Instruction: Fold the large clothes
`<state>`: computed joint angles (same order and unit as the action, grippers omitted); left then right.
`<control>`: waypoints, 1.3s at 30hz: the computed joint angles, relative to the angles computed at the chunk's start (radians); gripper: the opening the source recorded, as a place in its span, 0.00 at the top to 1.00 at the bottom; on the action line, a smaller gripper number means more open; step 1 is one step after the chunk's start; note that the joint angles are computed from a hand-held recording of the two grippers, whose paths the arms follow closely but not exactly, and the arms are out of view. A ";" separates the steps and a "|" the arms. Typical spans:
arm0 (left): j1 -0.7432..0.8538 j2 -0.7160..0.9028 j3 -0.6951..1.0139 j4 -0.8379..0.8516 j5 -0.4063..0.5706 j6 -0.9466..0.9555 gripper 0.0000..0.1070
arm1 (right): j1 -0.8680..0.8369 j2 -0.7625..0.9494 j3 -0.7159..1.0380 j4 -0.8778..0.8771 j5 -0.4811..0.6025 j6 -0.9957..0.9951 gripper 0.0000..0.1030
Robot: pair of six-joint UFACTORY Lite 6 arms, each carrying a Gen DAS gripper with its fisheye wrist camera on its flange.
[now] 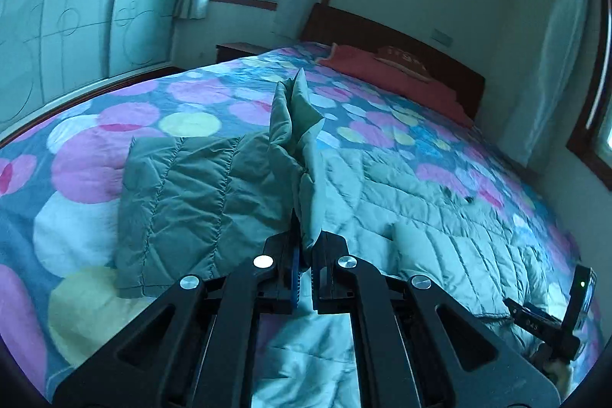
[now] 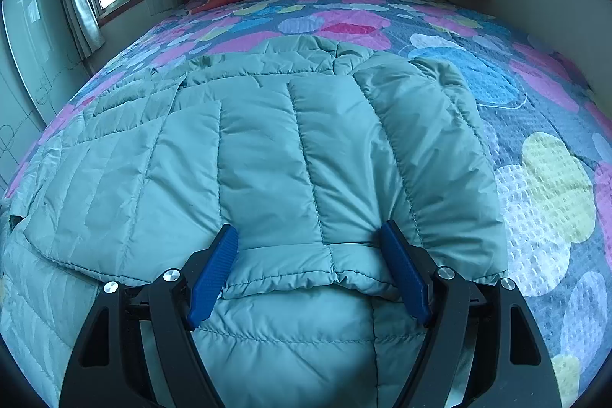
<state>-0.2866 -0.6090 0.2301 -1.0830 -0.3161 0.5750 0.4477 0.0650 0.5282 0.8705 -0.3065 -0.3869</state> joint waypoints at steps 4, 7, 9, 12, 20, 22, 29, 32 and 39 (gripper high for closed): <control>-0.247 0.246 0.141 -0.050 -0.132 -0.027 0.97 | 0.002 0.000 -0.005 -0.027 -0.005 0.034 0.26; -0.345 0.445 0.277 -0.023 -0.188 -0.043 0.97 | 0.005 -0.003 -0.009 -0.026 -0.007 0.036 0.26; -0.397 0.567 0.360 -0.007 -0.209 -0.055 0.97 | 0.004 -0.004 -0.009 -0.028 -0.007 0.038 0.26; -0.467 0.717 0.495 -0.069 -0.210 0.004 0.97 | -0.001 -0.006 -0.012 -0.042 -0.005 0.048 0.26; -0.544 0.937 0.668 -0.198 -0.142 0.140 0.79 | -0.005 -0.008 -0.012 -0.069 -0.001 0.079 0.26; -0.567 0.911 0.644 -0.174 -0.166 0.107 0.63 | -0.003 -0.010 -0.013 -0.071 -0.001 0.085 0.26; -0.602 0.662 0.458 -0.251 -0.197 0.145 0.53 | 0.002 -0.049 -0.019 0.011 0.026 0.029 0.26; -0.571 0.516 0.342 -0.329 -0.217 0.219 0.53 | 0.016 -0.091 -0.009 0.138 0.061 -0.066 0.26; -0.324 0.235 0.128 -0.467 -0.159 0.411 0.52 | 0.158 -0.087 0.128 0.512 0.071 -0.373 0.26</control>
<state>-0.6107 -0.3744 0.3577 -1.5498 -0.4749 0.9859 0.6052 -0.0218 0.6565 1.3828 -0.2356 -0.7597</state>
